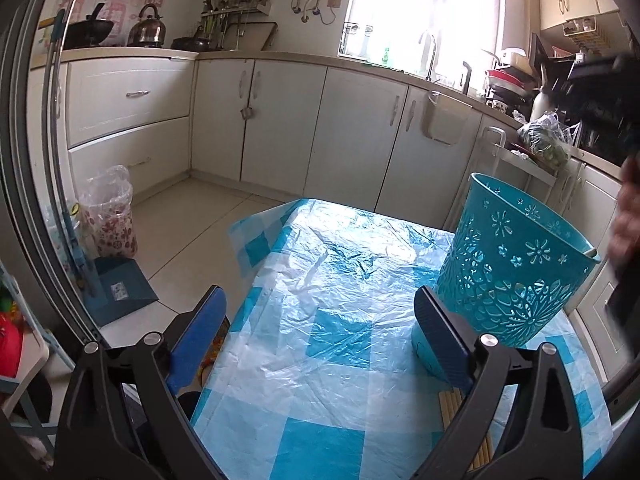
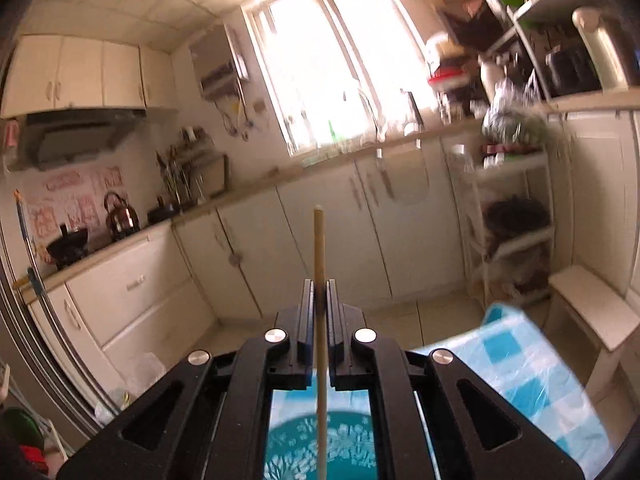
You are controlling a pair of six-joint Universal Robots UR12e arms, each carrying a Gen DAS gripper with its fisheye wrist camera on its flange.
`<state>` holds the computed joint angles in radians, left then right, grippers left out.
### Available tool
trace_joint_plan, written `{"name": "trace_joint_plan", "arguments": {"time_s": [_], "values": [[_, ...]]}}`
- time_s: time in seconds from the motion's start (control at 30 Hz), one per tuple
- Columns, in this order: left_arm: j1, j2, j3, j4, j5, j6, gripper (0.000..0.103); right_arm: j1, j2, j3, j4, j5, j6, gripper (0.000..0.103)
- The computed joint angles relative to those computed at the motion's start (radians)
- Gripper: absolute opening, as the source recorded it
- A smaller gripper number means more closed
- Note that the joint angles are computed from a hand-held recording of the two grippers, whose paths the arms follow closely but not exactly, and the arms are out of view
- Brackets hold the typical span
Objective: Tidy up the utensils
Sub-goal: 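Carry the chopstick over the teal basket and open the right tool, then return the left tool to the chopsticks and grasp another one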
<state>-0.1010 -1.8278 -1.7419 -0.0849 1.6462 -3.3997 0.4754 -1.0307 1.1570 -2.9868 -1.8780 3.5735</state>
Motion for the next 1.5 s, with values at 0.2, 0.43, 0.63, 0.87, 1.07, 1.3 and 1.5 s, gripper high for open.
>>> {"name": "trace_joint_plan", "arguments": {"time_s": [0.2, 0.43, 0.63, 0.87, 1.07, 1.3, 1.5], "values": [[0.009, 0.003, 0.000, 0.001, -0.017, -0.021, 0.092, 0.008, -0.034, 0.050, 0.043, 0.049, -0.048, 0.007], [0.013, 0.004, -0.002, -0.012, -0.015, -0.033, 0.092, 0.005, -0.098, 0.129, 0.018, 0.077, -0.044, 0.010], [0.012, 0.003, -0.001, -0.027, -0.013, -0.034, 0.092, 0.030, -0.210, 0.308, 0.010, 0.042, -0.019, 0.018], [0.010, 0.005, -0.006, -0.053, -0.021, -0.028, 0.092, 0.020, -0.197, 0.329, 0.384, 0.193, 0.004, 0.014], [0.009, 0.004, -0.003, -0.071, -0.030, -0.017, 0.094, 0.015, -0.144, 0.275, 0.500, 0.211, 0.003, 0.014], [0.015, 0.003, 0.001, -0.090, -0.052, -0.021, 0.094, 0.016, -0.122, 0.236, 0.531, 0.184, -0.018, 0.013], [0.033, 0.014, 0.044, -0.336, -0.276, 0.104, 0.094, 0.019, -0.151, 0.268, 0.563, 0.158, -0.045, 0.009]]}}
